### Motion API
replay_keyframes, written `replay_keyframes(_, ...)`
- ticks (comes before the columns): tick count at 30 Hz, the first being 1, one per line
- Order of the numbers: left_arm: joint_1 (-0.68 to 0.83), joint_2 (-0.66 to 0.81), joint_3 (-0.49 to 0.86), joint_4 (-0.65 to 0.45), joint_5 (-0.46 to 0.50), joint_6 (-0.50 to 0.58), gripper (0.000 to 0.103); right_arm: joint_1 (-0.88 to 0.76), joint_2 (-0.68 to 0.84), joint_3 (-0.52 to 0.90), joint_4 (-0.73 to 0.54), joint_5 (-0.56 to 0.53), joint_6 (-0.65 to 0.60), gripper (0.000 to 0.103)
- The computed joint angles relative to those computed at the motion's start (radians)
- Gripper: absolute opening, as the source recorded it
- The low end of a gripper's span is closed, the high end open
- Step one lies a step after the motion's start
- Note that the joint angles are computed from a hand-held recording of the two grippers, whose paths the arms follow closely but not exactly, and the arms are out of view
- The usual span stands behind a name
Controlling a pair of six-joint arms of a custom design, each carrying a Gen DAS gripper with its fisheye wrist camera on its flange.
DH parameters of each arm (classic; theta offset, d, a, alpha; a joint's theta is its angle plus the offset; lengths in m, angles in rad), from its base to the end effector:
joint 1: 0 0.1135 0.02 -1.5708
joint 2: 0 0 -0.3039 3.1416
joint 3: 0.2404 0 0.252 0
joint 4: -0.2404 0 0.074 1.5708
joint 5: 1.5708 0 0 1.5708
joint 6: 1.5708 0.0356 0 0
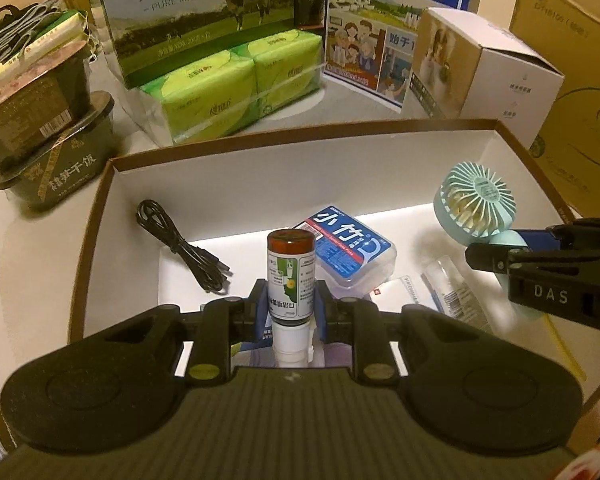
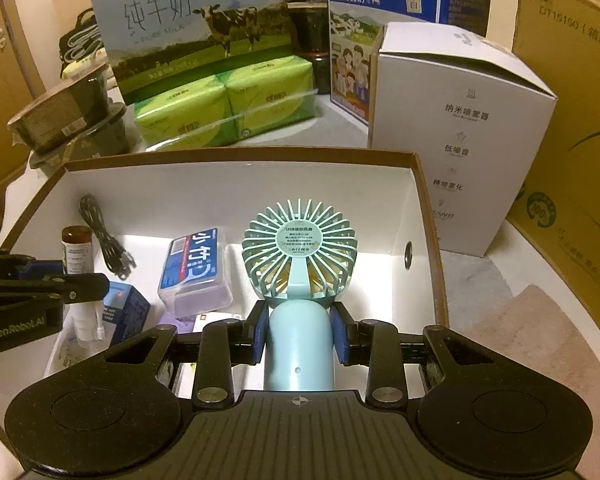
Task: Organize rigid objects
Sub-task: 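Lower and release the brown bottle with the left tool while the right releases the green fan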
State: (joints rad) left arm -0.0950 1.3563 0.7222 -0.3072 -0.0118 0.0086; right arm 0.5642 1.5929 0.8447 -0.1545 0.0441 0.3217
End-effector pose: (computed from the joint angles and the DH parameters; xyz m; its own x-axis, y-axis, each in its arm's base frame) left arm 0.2515 -0.0235 0.2252 -0.8039 0.0853 -0.5886 0.0949 0.9954 0.0146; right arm 0.2668 0.1670 0.2088 -0.7909 -0.1267 -0.5987 -0.2752 0.9475 0.1630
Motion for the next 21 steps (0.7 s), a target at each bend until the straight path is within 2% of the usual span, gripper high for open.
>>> replay_keyframes(6,0.002,0.049,0.027,0.014,0.002,-0.010,0.021,-0.006,0.024,0.014,0.007,-0.007,0.012,0.033)
replay_keyframes(10,0.007,0.065,0.038,0.019,0.016,-0.026,0.021,-0.017,-0.001,-0.010,0.070,-0.012,0.020,0.034)
replay_keyframes(12,0.007,0.071,0.040,0.020,0.015,-0.028,0.021,-0.022,-0.007,-0.008,0.064,-0.013,0.021,0.039)
replay_keyframes(21,0.004,0.064,0.041,0.031,0.013,-0.019,0.021,-0.016,-0.027,-0.019,0.061,-0.015,0.005,0.046)
